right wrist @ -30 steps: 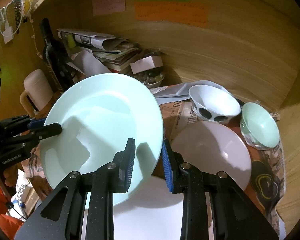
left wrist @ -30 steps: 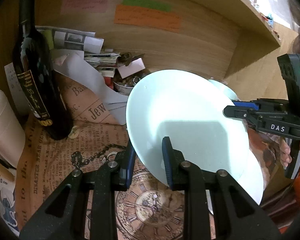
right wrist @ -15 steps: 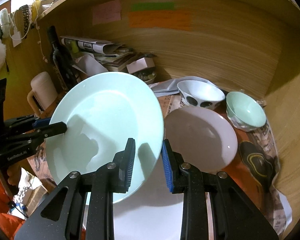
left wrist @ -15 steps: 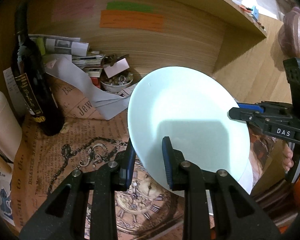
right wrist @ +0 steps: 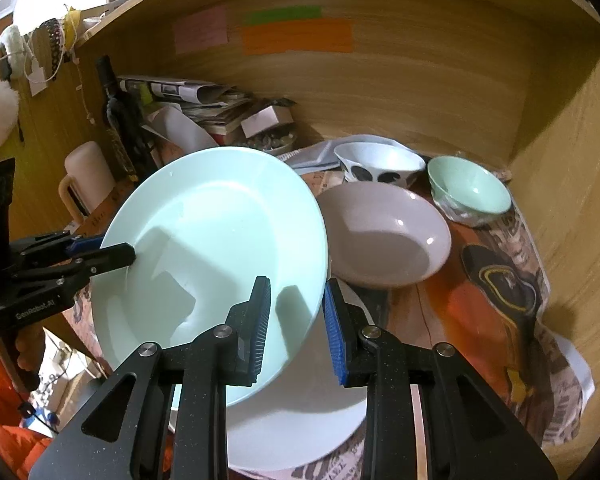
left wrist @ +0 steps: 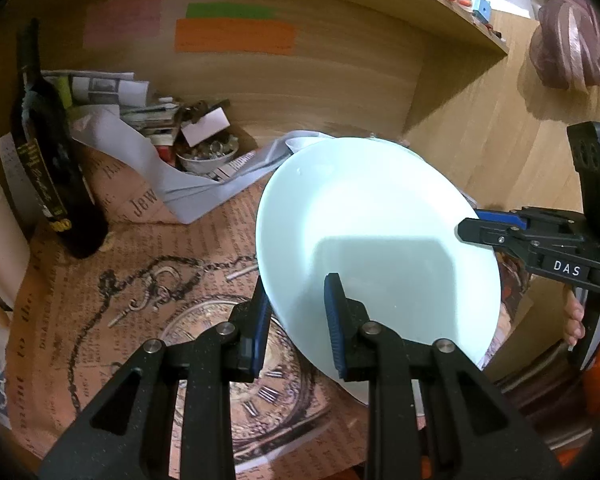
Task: Organize plates and bowls
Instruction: 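Lift the mint green plate and carry it over the white plate with both tools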
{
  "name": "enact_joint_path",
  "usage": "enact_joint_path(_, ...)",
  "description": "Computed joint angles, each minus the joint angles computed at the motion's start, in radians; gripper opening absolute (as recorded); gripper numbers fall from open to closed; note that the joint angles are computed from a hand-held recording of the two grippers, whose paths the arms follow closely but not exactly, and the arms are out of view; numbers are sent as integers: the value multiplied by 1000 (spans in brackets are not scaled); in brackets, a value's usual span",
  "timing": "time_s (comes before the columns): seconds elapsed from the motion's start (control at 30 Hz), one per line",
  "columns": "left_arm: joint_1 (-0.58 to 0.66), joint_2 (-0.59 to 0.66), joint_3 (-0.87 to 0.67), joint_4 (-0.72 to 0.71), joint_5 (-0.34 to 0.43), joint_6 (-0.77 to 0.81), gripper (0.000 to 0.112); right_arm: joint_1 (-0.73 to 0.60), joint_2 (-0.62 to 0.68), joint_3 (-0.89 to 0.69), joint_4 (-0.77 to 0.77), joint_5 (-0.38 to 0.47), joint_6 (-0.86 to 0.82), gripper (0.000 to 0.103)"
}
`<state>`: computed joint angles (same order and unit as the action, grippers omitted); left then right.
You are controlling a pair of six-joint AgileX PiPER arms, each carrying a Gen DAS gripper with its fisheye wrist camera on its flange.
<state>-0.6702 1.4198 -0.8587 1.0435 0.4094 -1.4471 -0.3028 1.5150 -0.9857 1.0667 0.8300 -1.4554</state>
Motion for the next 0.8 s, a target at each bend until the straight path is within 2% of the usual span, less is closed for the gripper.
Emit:
enact_joint_path(0.2, -3, 23, 2, -25, -31, 10, 26, -33, 2, 33, 27, 10, -28, 25)
enact_joint_path(0.8, 7, 97, -5, -155, -51, 119, 26, -52, 69, 90, 38, 7, -69, 25)
